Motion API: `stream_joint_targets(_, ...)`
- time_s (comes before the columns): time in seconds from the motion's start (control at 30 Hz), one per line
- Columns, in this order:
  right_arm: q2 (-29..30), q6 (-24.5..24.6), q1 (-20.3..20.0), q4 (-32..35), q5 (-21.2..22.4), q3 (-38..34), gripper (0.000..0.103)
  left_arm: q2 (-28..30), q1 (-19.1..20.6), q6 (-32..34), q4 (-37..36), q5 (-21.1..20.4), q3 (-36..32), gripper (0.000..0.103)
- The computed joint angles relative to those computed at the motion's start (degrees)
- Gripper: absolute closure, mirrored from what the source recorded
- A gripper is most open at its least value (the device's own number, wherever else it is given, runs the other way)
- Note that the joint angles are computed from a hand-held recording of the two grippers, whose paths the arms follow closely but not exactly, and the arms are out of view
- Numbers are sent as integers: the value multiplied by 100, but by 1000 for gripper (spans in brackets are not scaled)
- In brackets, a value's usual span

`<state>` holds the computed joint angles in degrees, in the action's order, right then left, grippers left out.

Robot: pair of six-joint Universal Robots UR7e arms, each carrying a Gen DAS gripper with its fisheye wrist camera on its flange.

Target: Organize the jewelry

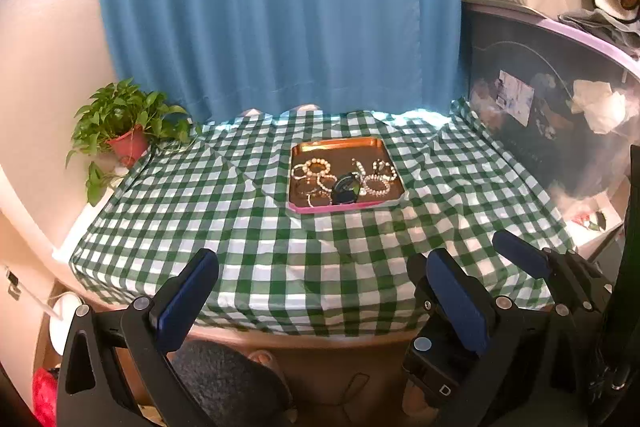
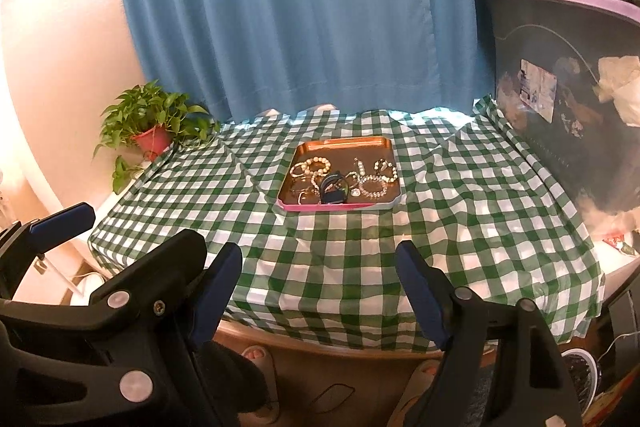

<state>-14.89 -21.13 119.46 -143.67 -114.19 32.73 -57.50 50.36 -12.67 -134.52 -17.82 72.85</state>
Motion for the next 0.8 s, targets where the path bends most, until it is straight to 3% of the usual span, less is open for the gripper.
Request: stream_joint_targets(0.8, -48, 45, -59, 71, 63, 92, 27, -38, 34, -148, 95, -13, 94, 0)
